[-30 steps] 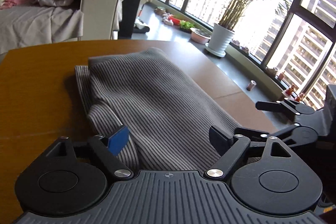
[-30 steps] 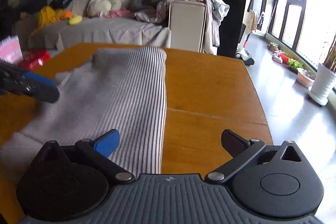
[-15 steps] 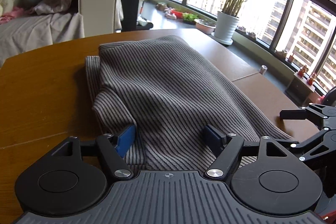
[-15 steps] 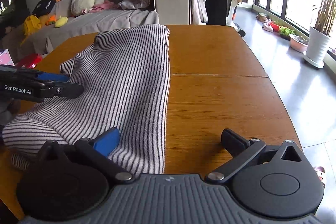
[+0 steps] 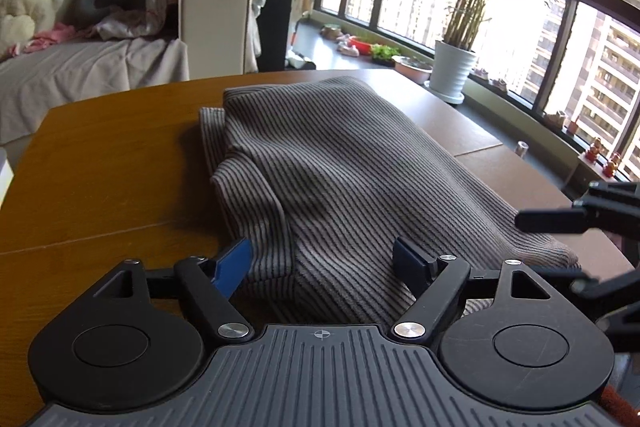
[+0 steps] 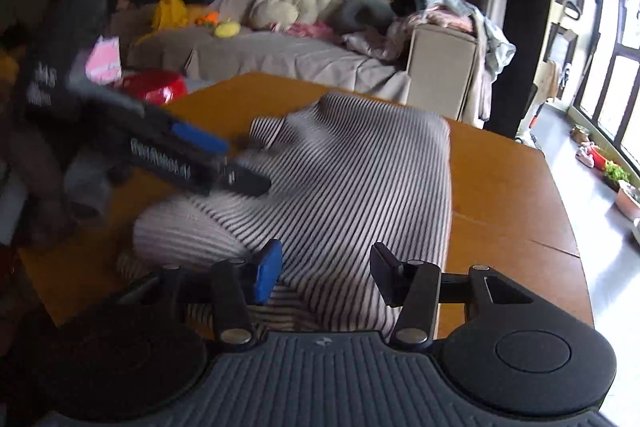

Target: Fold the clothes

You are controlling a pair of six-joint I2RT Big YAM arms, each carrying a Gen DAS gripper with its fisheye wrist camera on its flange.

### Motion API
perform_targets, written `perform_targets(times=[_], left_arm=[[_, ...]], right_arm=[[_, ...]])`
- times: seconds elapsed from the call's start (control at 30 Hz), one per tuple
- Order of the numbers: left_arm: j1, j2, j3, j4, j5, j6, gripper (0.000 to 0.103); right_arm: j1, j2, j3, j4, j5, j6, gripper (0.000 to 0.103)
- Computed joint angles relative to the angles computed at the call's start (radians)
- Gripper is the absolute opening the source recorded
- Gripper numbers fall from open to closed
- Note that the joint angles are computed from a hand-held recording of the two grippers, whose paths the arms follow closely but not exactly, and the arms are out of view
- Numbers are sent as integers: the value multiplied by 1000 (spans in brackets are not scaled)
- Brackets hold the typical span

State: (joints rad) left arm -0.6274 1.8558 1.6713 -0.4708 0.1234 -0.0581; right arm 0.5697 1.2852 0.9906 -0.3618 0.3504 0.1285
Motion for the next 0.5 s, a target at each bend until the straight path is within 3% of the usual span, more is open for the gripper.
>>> perform_targets(times=[0.1, 0.23, 0.27, 0.33, 0.4, 0.5], left_arm=[[11, -74, -76, 26, -8, 23, 93], [25, -156, -167, 54, -44, 63, 95], [29, -170, -184, 58, -48, 64, 95], [33, -188, -210, 65, -52, 55, 95], [36, -201, -230, 71, -45, 52, 95], [37, -221, -253, 82, -13, 79, 96]], right_arm=[[20, -5, -6, 6, 31, -53, 50], [41, -68, -32, 32, -49, -138, 81], [54, -74, -37, 34, -71, -169, 83], [85, -56, -30, 16, -75, -243, 83], [123, -20, -22, -4, -26, -316, 83], [140, 14, -37, 54, 47, -367, 83]])
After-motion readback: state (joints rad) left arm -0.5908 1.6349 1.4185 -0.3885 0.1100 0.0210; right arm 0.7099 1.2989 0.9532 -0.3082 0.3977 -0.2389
